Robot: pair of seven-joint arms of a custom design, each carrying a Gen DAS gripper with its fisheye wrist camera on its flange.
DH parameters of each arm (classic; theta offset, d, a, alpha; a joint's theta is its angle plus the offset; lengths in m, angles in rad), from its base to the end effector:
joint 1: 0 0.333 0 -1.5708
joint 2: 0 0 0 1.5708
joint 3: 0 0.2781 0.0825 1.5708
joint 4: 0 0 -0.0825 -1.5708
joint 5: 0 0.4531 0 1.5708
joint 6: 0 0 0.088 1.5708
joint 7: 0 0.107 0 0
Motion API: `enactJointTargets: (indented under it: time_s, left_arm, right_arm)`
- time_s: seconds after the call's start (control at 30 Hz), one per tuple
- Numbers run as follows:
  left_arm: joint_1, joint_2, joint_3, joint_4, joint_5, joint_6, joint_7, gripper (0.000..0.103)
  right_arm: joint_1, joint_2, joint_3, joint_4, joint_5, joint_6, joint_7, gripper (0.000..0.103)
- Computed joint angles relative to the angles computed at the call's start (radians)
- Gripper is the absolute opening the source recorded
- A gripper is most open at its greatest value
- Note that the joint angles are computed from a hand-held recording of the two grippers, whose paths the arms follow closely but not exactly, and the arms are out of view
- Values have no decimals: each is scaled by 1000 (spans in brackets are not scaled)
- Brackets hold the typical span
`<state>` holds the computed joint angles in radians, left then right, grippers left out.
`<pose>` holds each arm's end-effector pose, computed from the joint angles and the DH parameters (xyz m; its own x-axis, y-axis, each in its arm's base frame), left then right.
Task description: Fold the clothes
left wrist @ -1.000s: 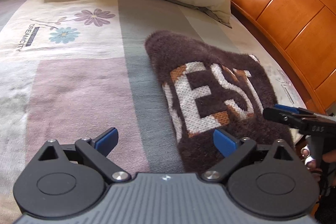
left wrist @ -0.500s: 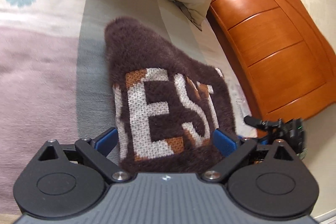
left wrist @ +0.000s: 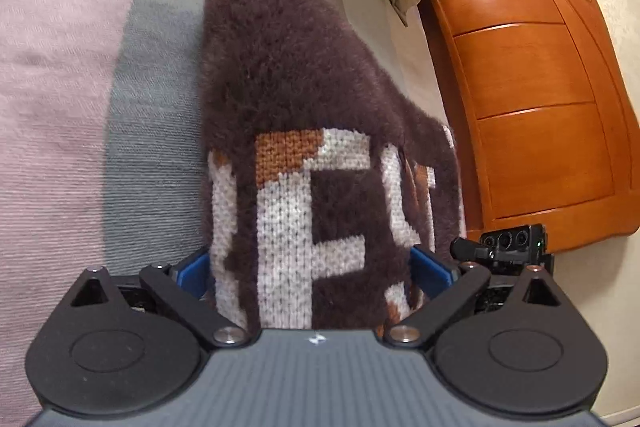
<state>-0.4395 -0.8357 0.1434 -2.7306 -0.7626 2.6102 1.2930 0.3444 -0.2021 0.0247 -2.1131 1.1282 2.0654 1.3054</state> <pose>0.4250 -0.1190 0.4812 0.2269 -0.5588 0.7977 -0.8251 -0.5454 -0.1474 0.5359 0.2586 0.4844 0.1391 -0.5144 -0.8462 -0.9902 -0.0598 -0.1264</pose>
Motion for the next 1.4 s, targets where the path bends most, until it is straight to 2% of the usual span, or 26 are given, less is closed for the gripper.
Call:
enactJointTargets:
  time_s: [0.13, 0.23, 0.43, 0.6, 0.73, 0.83, 1.0, 1.2, 1.4]
  left_arm:
    - [-34, 8, 46, 0, -65, 18, 64, 100]
    - [-37, 1, 55, -10, -116, 29, 80, 100]
    - [-48, 18, 95, 3, -201, -9, 180, 101]
    - [2, 42, 56, 28, -231, -71, 209, 101]
    - [23, 61, 32, 45, -263, -84, 223, 101]
    - [50, 25, 6, 27, -249, -106, 206, 101]
    - [45, 84, 8, 69, -283, -120, 227, 101]
    - [77, 98, -17, 86, -299, -141, 161, 101]
    - [92, 89, -26, 98, -266, -179, 170, 101]
  right_arm:
    - [2, -3, -1, -3, 18, -2, -15, 103]
    - [9, -9, 5, -8, 20, 17, -21, 103]
    - [24, -22, 9, -23, 13, 51, -37, 103]
    - [22, -9, -7, -16, 56, 25, -61, 103]
    - [17, -3, -4, -12, 76, 31, -56, 103]
    - [20, 5, 6, -1, 60, 39, -59, 103]
    - [24, 23, 14, 23, 43, 39, -52, 103]
    - [20, -12, -17, -24, 197, -6, -77, 103]
    - [15, -10, -14, -7, 186, -20, -80, 103]
